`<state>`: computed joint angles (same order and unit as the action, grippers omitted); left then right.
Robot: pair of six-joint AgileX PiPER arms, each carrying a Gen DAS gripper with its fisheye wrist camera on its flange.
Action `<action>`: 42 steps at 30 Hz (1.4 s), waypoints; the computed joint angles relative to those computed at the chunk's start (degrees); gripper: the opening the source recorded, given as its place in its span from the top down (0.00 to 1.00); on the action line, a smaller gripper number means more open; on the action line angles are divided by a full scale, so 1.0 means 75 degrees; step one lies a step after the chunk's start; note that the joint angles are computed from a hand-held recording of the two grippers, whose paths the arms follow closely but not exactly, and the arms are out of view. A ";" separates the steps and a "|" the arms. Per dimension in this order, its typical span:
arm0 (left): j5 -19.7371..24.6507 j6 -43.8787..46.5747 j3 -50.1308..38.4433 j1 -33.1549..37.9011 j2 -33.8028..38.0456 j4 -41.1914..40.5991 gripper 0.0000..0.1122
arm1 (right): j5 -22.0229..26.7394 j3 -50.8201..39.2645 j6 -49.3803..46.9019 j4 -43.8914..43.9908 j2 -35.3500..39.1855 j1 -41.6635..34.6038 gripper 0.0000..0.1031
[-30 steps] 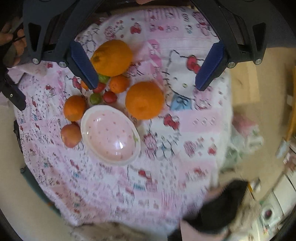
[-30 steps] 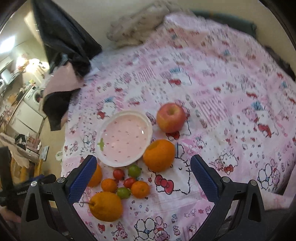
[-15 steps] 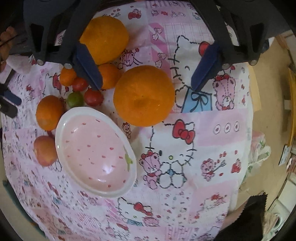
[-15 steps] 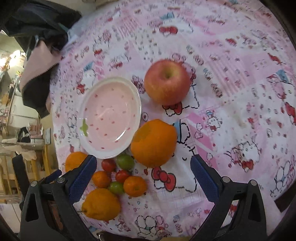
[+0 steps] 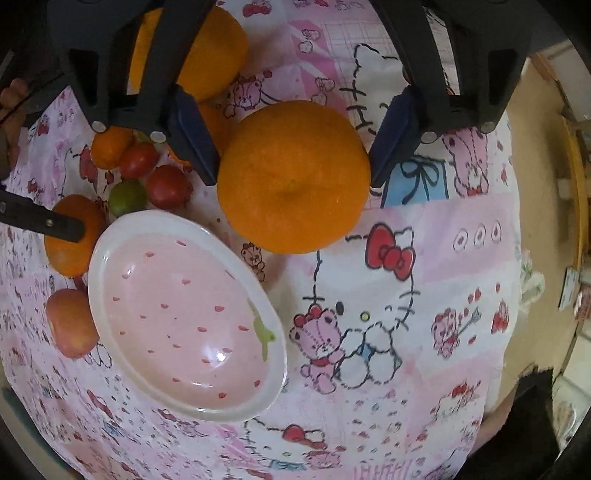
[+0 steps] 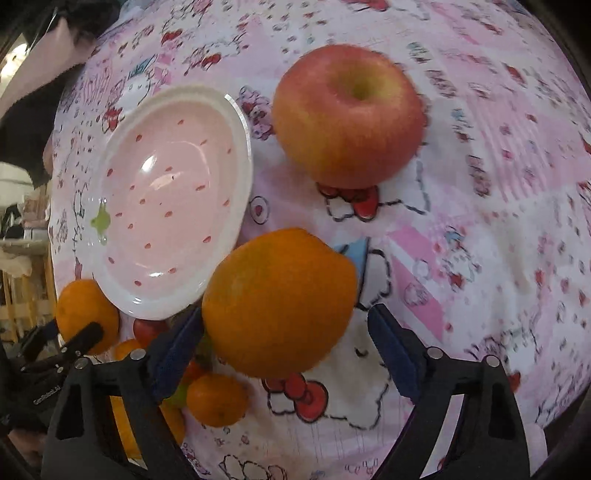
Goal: Organize fruits
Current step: 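Grasp the large orange with the left tool while the right tool grasps the orange beside the apple, then lower both oranges onto the white dotted plate and open both tools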
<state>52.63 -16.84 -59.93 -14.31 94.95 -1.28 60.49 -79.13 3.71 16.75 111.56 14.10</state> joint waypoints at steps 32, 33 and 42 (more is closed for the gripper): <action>0.0019 0.0768 -0.2529 -0.0355 0.1029 0.0331 0.35 | 0.0150 -0.2558 -0.1001 0.1561 0.0770 -0.0150 0.24; -0.0004 0.0887 -0.2700 -0.0325 0.1232 0.0311 0.35 | 0.0206 -0.2915 -0.0904 0.1565 0.1046 -0.0103 0.24; -0.0151 0.1470 -0.3702 -0.0319 0.2479 0.0112 0.35 | 0.0867 -0.4709 -0.0356 0.1665 0.2642 0.0068 0.23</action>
